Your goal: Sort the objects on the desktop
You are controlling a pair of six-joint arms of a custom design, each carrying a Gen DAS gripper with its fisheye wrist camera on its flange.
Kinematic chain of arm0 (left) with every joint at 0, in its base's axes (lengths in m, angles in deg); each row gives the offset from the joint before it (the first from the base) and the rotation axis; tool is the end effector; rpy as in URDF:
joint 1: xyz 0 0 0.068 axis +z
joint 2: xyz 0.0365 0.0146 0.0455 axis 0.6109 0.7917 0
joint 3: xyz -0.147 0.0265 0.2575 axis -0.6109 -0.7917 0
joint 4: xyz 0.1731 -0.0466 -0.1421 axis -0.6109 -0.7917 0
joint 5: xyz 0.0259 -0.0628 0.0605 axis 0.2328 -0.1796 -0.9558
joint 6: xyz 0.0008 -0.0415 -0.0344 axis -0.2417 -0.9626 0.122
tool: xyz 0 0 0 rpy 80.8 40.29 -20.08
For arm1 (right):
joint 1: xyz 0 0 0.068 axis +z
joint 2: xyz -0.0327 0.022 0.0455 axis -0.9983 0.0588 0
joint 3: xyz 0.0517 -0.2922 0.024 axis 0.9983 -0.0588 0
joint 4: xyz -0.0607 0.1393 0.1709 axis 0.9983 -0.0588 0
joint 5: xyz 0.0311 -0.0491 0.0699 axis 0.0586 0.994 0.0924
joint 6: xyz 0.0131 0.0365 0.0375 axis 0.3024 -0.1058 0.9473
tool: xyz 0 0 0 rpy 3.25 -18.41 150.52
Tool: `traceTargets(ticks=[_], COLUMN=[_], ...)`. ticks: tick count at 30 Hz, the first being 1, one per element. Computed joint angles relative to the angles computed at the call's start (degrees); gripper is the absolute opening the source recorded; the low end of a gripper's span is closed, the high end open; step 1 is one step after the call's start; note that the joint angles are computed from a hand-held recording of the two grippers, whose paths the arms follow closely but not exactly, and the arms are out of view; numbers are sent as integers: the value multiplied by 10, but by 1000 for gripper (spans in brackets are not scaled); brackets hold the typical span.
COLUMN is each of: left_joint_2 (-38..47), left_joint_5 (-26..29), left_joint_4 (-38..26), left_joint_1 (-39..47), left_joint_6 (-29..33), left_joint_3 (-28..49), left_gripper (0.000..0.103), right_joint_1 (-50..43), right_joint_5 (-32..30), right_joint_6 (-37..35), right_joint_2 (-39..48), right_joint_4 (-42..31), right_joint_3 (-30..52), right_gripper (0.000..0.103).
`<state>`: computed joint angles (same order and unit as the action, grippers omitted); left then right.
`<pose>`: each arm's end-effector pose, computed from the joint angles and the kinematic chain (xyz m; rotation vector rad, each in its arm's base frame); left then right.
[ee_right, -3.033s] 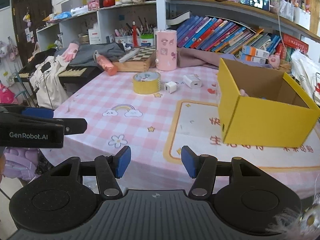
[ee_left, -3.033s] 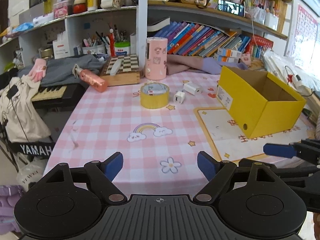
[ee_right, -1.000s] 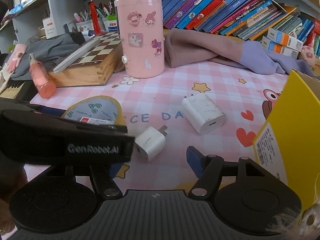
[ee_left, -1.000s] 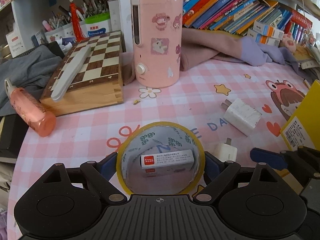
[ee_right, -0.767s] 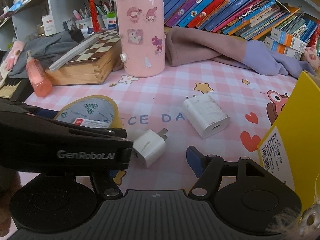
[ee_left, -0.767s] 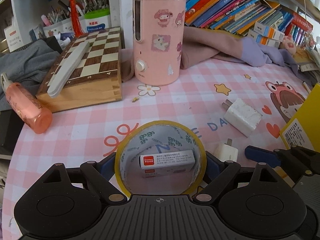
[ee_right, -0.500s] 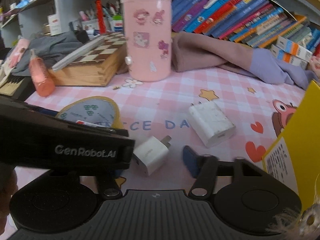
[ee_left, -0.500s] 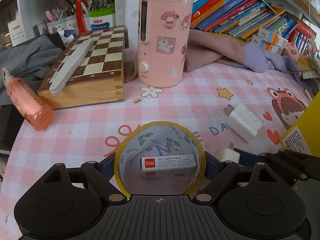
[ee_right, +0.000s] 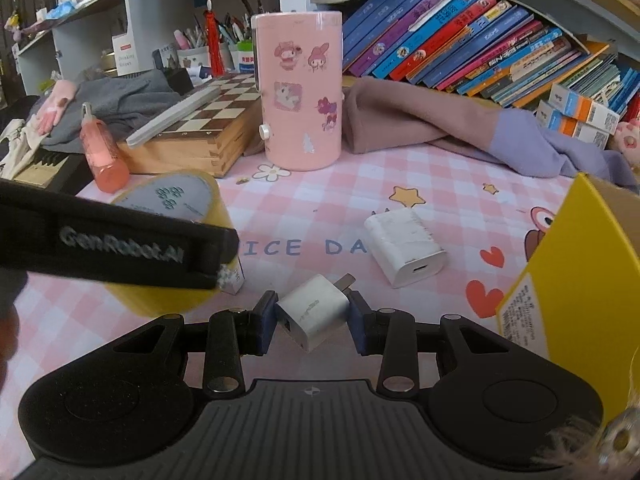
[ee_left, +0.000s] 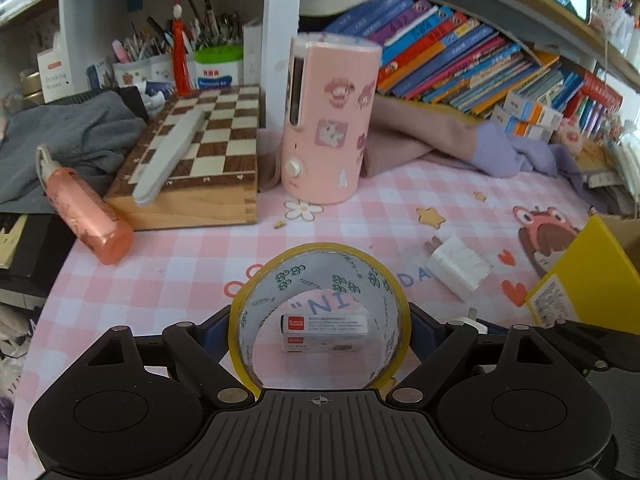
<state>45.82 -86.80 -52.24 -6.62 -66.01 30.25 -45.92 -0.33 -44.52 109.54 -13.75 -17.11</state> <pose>0.2248 -0.2012 0.1238 0.0891 2.3813 -0.1747 0.2129 0.1690 0.0903 -0.2889 2.2996 0.1655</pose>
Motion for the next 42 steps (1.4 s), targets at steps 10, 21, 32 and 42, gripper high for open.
traceTargets(ticks=[10,21,32,42], left_joint_2=[-85,-192,-304,-335], left_joint_5=[-46,-101,-187,-300], left_joint_4=[-12,-59,-204,-465], left_joint_1=[-64,-161,-313,-533], left_joint_6=[-43,-134,-280,-550], left_joint_3=[-57,-123,-150,-97], left_gripper=[88,88,88,87], right_joint_1=[39,133,295,520], right_joint_5=[39,97,188,281], right_joint_6=[13,73,225,490], right_joint_2=[-67,-173,-287,-338], right_joint_4=[-8,-86,-274,-560], right_joint_3=[-53,-107,-106,-35], right_gripper=[35,35,35,34])
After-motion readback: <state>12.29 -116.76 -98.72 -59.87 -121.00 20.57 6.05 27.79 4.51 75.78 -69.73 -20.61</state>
